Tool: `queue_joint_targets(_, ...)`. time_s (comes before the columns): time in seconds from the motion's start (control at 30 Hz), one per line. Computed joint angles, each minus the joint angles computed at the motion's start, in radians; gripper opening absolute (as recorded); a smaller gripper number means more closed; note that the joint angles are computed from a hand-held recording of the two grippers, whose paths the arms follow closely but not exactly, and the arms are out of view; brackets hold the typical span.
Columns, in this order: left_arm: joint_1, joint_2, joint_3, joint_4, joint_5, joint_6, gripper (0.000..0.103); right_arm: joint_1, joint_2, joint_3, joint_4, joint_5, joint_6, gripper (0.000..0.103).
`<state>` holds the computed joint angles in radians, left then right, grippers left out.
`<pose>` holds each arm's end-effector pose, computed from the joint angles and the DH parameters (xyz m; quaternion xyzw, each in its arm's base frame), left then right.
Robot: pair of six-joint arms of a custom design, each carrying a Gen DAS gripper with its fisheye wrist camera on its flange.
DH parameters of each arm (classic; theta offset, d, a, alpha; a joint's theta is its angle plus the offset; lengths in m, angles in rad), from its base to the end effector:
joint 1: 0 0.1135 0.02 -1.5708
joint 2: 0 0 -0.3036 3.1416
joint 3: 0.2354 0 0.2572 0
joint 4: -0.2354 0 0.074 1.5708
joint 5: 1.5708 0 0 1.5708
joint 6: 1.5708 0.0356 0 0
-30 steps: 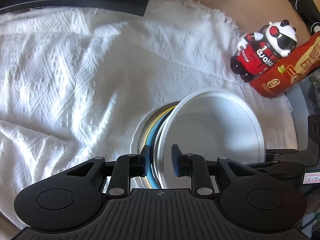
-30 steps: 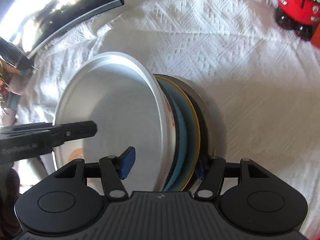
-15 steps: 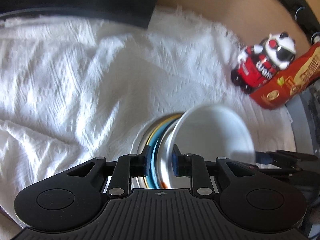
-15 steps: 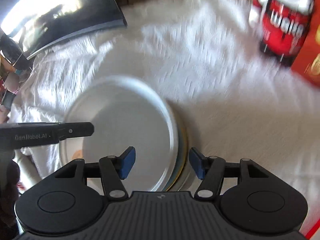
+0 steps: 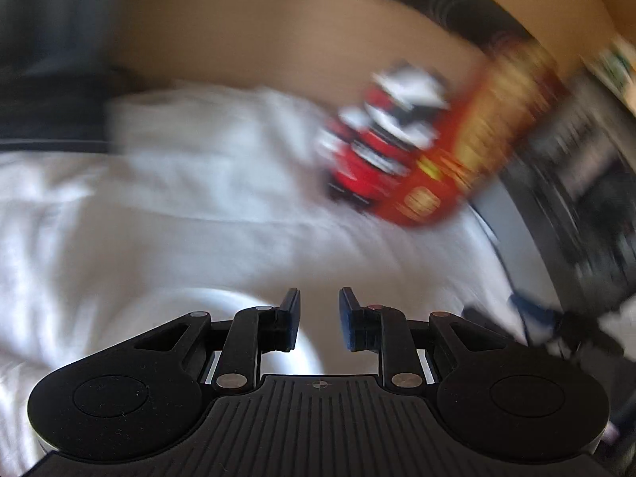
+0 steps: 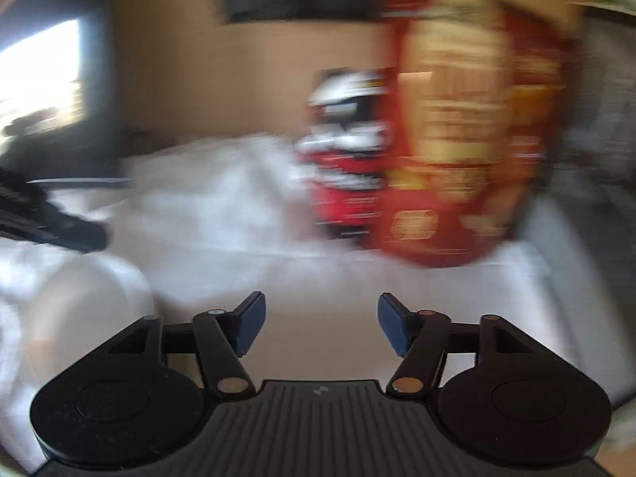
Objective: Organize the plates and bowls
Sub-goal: 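Grasp the rim of the white-and-red plastic tray with both tools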
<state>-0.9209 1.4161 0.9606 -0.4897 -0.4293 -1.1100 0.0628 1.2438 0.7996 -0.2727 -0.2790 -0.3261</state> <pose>0.1852 -0.2191 0.2711 -0.1530 0.9193 -0.1486 0.3307 0.2546 0.0258 0.2766 -0.2307 0.8733 0.0716 0.4231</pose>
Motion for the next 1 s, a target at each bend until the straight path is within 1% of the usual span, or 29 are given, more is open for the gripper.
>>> queue_joint_targets(0.07,0.007,0.134,0.093,0.035,0.087,0.071,0.023,-0.113,0.003,-0.055,0.103,0.029,-0.029,0.074)
queue_joint_targets(0.17,-0.005,0.349,0.274,0.027,0.200,0.162,0.023,-0.277,0.045,-0.107,0.209,0.066,-0.072,0.077)
queue_joint_targets(0.23,-0.021,0.467,0.393,-0.008,0.246,0.207,0.023,-0.386,0.085,-0.115,0.235,0.060,-0.094,0.079)
queue_joint_targets(0.33,-0.037,0.631,0.587,-0.074,0.321,0.279,0.023,-0.538,0.166,-0.091,0.232,0.044,-0.129,0.080)
queue_joint_targets(0.43,-0.058,0.736,0.729,-0.107,0.354,0.330,0.023,-0.649,0.222,-0.090,0.274,0.050,-0.137,0.080)
queue_joint_targets(0.47,-0.061,0.775,0.782,-0.113,0.367,0.347,0.023,-0.684,0.236,-0.076,0.251,0.027,-0.141,0.080)
queue_joint_targets(0.5,-0.064,0.805,0.822,-0.119,0.379,0.356,0.023,-0.721,0.260,-0.040,0.187,-0.014,-0.152,0.080)
queue_joint_targets(0.57,-0.069,0.890,0.943,-0.159,0.401,0.373,0.023,-0.785,0.332,0.065,-0.002,-0.112,-0.174,0.080)
queue_joint_targets(0.63,-0.072,0.990,1.090,-0.229,0.425,0.388,0.023,-0.810,0.388,0.126,-0.115,-0.161,-0.181,0.080)
queue_joint_targets(0.67,-0.072,1.037,1.164,-0.269,0.434,0.402,0.023,-0.811,0.411,0.137,-0.133,-0.167,-0.180,0.078)
queue_joint_targets(0.73,-0.074,1.149,1.342,-0.378,0.425,0.427,0.024,-0.777,0.433,0.120,-0.110,-0.146,-0.154,0.075)
queue_joint_targets(0.77,-0.073,1.188,1.403,-0.401,0.417,0.429,0.029,-0.767,0.446,0.115,-0.104,-0.139,-0.152,0.071)
queue_joint_targets(0.8,-0.073,1.222,1.457,-0.427,0.415,0.429,0.026,-0.755,0.467,0.120,-0.106,-0.137,-0.152,0.065)
queue_joint_targets(0.83,-0.072,1.260,1.520,-0.462,0.416,0.429,0.026,-0.748,0.490,0.132,-0.128,-0.142,-0.164,0.061)
queue_joint_targets(0.87,-0.069,1.284,1.548,-0.468,0.430,0.427,0.027,-0.743,0.496,0.140,-0.160,-0.143,-0.181,0.051)
queue_joint_targets(0.9,-0.065,1.285,1.535,-0.449,0.448,0.421,0.026,-0.742,0.504,0.148,-0.193,-0.145,-0.213,0.043)
queue_joint_targets(0.93,-0.061,1.287,1.525,-0.438,0.468,0.412,0.025,-0.724,0.518,0.156,-0.211,-0.139,-0.228,0.040)
queue_joint_targets(0.97,-0.057,1.287,1.515,-0.430,0.484,0.403,0.022,-0.702,0.525,0.161,-0.225,-0.132,-0.233,0.034)
queue_joint_targets(1.0,-0.054,1.259,1.454,-0.392,0.496,0.392,0.020,-0.692,0.524,0.166,-0.245,-0.136,-0.248,0.031)
